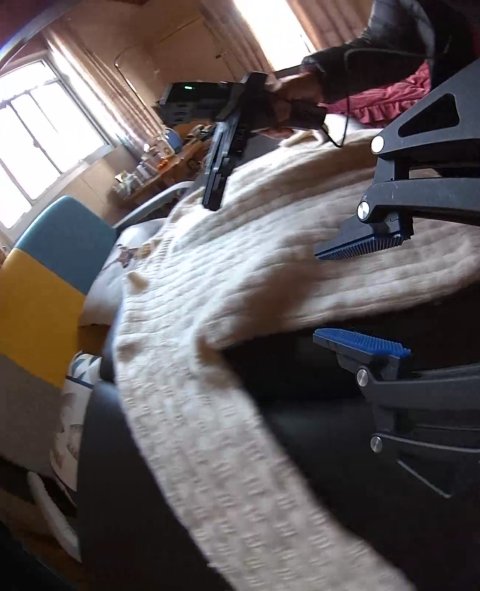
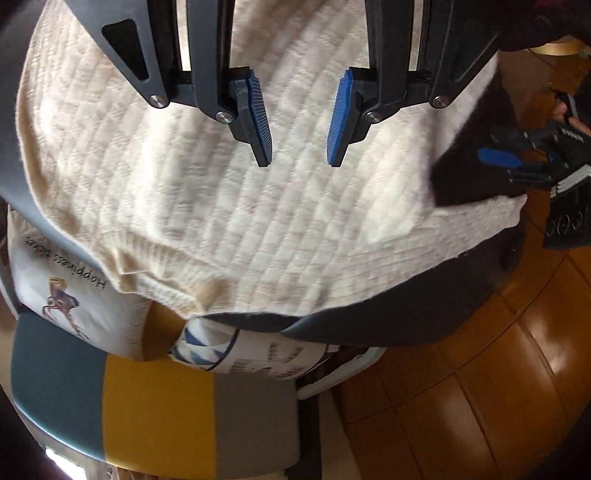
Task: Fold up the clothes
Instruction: 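Grasp the sweater edge with the left gripper and pull it outward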
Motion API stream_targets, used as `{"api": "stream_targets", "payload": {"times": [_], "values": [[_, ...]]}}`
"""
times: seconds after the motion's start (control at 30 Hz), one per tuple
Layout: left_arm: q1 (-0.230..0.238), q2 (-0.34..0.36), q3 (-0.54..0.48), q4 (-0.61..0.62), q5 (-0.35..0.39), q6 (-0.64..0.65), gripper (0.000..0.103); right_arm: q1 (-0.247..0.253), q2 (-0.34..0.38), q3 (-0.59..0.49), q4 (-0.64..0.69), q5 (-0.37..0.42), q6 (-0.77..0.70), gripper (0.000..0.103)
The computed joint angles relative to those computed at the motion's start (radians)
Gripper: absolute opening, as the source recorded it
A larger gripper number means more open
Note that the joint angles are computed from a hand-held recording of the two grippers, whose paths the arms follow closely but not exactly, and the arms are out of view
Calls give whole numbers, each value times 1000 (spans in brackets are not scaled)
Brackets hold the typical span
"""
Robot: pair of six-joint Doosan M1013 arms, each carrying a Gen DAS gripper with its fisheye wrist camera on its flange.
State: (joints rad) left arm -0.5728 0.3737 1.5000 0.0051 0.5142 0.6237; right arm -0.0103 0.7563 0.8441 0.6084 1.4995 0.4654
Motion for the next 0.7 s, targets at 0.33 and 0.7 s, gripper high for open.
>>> {"api": "stream_targets", "payload": {"times": [0.33, 0.7], "values": [[-74, 31, -14, 212, 43, -220, 38, 29, -66, 151, -55, -82, 17, 31], [-97, -19, 50, 351, 83, -488, 5, 20, -67, 207, -44, -215, 75, 31]]}}
